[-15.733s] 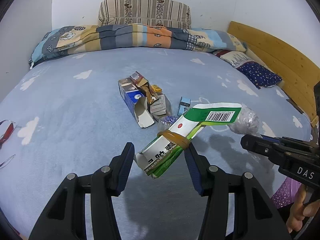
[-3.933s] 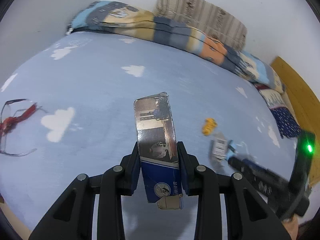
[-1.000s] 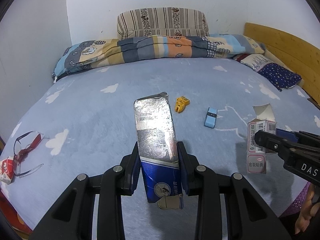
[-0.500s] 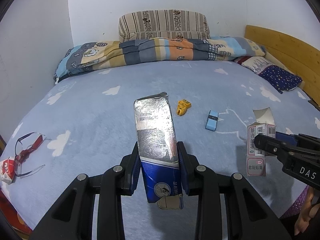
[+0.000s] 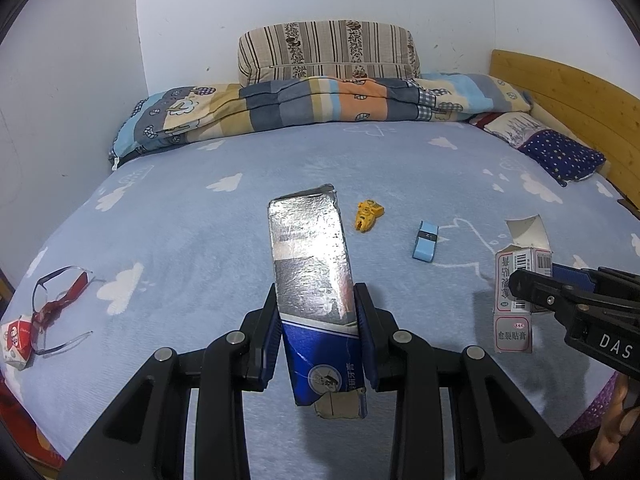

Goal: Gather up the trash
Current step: 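Lift the blue box and white carton above the bed with both tools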

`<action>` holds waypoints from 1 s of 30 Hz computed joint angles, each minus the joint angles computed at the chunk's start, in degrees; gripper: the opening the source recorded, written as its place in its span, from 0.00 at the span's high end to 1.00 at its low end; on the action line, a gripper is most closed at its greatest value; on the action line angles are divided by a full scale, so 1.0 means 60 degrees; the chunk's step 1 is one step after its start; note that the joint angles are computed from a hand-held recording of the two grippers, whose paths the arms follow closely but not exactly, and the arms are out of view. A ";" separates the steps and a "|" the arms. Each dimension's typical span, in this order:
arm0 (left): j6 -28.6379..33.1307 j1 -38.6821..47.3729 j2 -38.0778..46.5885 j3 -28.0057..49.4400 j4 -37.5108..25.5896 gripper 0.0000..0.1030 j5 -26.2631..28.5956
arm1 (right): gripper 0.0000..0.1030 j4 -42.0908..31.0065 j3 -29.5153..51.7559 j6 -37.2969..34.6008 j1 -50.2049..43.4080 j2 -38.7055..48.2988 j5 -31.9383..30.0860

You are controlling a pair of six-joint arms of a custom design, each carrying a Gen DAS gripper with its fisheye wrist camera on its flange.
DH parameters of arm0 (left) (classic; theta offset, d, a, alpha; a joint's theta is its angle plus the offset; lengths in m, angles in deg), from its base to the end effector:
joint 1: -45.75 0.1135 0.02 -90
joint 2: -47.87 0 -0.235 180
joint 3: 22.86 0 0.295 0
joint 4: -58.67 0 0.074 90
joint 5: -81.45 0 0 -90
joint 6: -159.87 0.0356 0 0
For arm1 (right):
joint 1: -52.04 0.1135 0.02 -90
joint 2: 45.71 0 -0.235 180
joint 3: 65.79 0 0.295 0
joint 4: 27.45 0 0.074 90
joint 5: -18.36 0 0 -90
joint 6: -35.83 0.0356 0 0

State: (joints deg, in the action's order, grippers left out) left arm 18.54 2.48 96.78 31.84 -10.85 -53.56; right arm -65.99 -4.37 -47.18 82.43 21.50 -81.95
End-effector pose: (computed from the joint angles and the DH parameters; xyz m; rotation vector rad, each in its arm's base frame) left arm 0.1650 -0.1208 0.2314 -0.3766 2.2379 0.2473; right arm 0.2560 0.1575 0.2242 -0.5735 2.3215 0.5266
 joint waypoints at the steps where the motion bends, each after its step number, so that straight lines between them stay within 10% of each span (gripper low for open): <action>1: 0.0013 0.0014 -0.0020 0.0002 -0.0011 0.68 0.0000 | 0.62 0.0000 0.0000 0.0000 0.0000 0.0000 0.0000; 30: -0.0162 -0.0203 0.0190 0.0175 -0.0211 0.68 -0.0329 | 0.62 0.0008 -0.0012 -0.0018 0.0010 0.0000 0.0016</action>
